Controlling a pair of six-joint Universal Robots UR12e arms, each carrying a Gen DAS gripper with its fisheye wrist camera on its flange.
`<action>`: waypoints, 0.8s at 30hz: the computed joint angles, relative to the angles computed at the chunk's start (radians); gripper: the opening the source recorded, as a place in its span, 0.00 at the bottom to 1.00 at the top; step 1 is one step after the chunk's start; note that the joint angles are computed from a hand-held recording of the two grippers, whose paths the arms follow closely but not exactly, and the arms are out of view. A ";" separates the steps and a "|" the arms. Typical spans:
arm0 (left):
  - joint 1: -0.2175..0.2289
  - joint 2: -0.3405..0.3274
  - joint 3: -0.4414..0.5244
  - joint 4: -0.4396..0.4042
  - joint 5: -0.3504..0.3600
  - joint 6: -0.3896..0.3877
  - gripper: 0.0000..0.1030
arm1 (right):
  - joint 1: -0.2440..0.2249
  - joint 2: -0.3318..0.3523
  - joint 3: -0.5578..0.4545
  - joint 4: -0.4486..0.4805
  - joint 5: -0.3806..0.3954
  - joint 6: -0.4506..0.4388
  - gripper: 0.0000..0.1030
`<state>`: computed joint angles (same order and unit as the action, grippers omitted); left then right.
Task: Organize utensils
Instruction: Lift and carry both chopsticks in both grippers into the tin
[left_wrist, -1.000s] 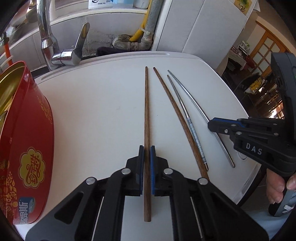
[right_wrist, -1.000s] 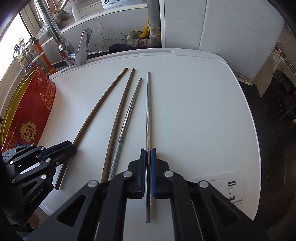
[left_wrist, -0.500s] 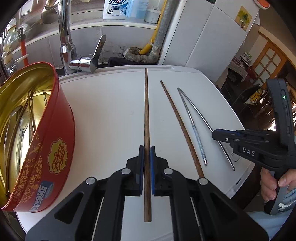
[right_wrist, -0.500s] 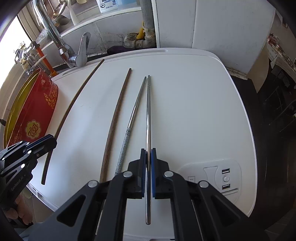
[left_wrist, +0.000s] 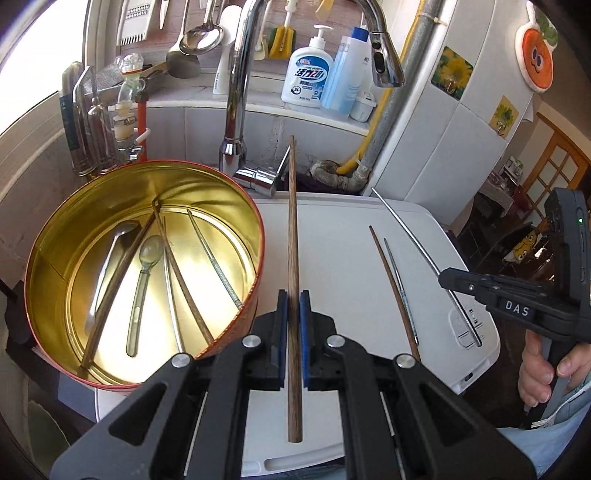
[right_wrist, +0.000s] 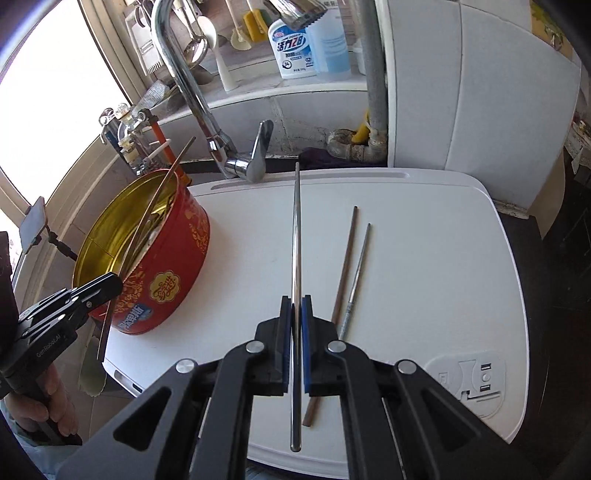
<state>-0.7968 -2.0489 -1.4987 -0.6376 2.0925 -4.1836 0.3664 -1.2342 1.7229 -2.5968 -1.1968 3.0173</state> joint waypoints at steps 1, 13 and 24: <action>-0.003 0.017 -0.017 -0.010 0.026 -0.019 0.06 | 0.008 -0.002 -0.003 -0.007 0.024 -0.009 0.05; 0.002 0.178 -0.223 -0.052 0.141 -0.205 0.06 | 0.132 0.053 -0.115 0.042 0.099 -0.083 0.05; 0.062 0.219 -0.334 0.119 0.037 -0.124 0.06 | 0.211 0.124 -0.235 0.115 0.011 -0.068 0.05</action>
